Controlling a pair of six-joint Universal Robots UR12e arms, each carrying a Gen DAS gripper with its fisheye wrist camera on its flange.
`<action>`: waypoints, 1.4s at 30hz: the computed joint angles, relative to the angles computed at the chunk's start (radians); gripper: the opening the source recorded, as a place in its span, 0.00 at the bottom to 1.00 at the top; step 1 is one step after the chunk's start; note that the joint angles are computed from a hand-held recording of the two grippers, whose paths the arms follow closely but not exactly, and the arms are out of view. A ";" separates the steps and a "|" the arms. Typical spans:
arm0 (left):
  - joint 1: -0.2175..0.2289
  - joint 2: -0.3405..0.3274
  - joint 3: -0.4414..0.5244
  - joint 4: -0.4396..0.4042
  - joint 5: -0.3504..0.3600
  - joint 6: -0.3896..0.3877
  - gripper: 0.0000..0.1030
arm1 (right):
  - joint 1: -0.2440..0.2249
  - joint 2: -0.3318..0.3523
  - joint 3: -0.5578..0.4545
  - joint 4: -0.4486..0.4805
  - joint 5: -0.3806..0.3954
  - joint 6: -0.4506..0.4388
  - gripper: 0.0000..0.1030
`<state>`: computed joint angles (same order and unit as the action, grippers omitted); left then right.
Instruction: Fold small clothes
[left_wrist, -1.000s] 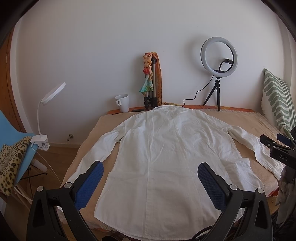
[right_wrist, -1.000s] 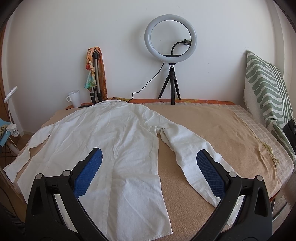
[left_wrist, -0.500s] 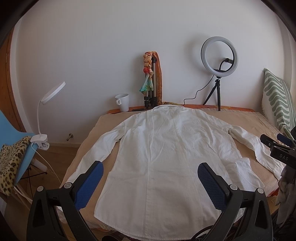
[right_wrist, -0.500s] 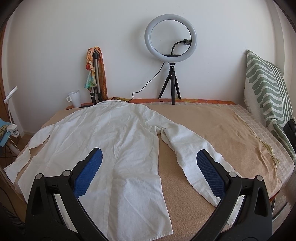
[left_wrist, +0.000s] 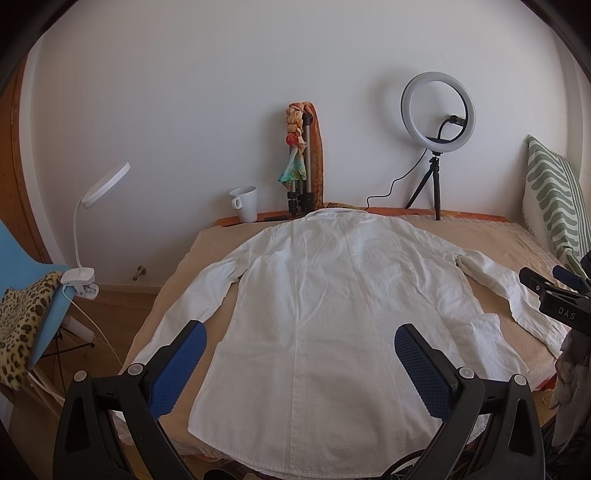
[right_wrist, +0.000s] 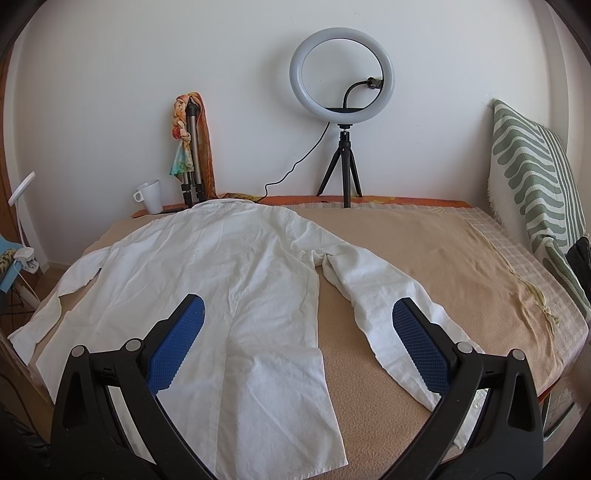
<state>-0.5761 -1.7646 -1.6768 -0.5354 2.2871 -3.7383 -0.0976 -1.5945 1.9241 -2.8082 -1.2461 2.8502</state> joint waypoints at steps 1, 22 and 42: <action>0.000 0.000 0.000 0.000 0.000 0.000 1.00 | -0.001 0.000 0.000 -0.001 0.001 0.000 1.00; 0.084 0.068 -0.089 -0.033 -0.174 -0.091 0.75 | 0.018 0.003 -0.027 0.058 0.037 -0.007 1.00; 0.376 0.151 -0.195 -0.106 -0.396 -0.133 0.48 | 0.098 0.105 -0.200 0.308 0.222 -0.161 1.00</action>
